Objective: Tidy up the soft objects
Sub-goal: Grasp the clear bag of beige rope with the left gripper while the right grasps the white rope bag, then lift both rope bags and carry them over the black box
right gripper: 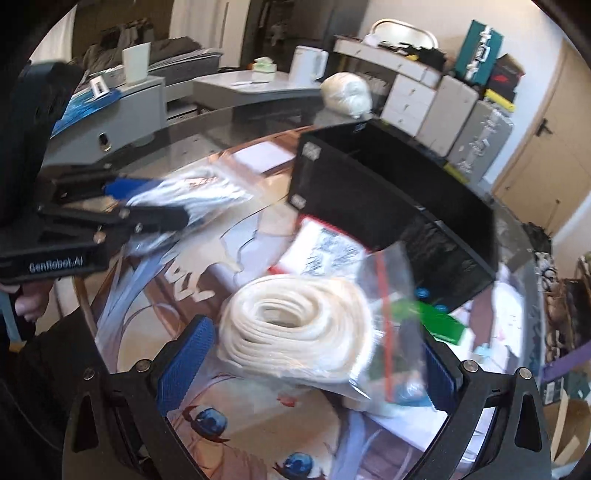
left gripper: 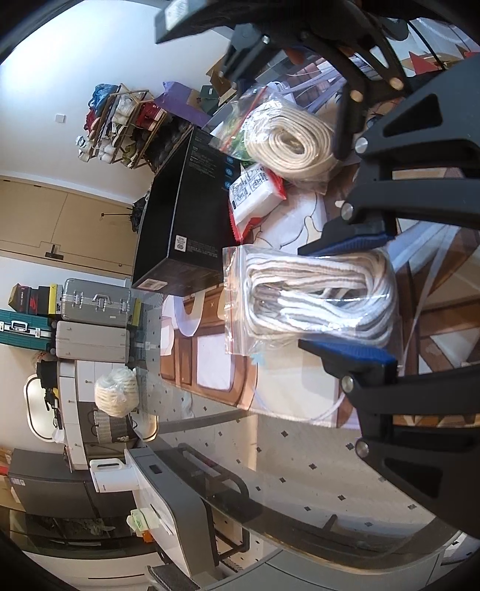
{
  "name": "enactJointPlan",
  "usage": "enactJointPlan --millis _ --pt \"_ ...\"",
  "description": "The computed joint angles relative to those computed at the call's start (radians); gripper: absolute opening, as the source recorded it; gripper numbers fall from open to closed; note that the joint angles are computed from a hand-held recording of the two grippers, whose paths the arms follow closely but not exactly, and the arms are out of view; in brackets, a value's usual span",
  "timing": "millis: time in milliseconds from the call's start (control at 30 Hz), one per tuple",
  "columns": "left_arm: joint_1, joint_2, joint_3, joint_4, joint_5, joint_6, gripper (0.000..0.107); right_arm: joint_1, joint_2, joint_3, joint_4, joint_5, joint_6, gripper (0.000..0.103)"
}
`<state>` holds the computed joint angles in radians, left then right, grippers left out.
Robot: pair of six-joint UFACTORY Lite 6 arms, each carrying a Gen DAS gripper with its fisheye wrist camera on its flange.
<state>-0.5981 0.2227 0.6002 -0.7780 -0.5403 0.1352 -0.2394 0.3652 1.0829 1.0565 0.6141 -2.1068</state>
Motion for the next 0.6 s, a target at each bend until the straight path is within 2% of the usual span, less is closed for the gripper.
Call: enactJointPlan --millis 133,333,600 --pt "0.002 -0.005 -0.01 0.002 -0.01 -0.01 0.04 0.015 -0.014 -0.076 0.12 -0.048 -0.154 0.102" --pt "0.013 -0.003 -0.013 0.023 -0.011 -0.029 0.04 0.018 -0.011 -0.082 0.149 -0.043 -0.152 0.1" --pt "0.021 -0.033 -0.033 0.037 -0.018 -0.042 0.04 0.003 0.007 -0.062 0.126 0.004 -0.104 0.083"
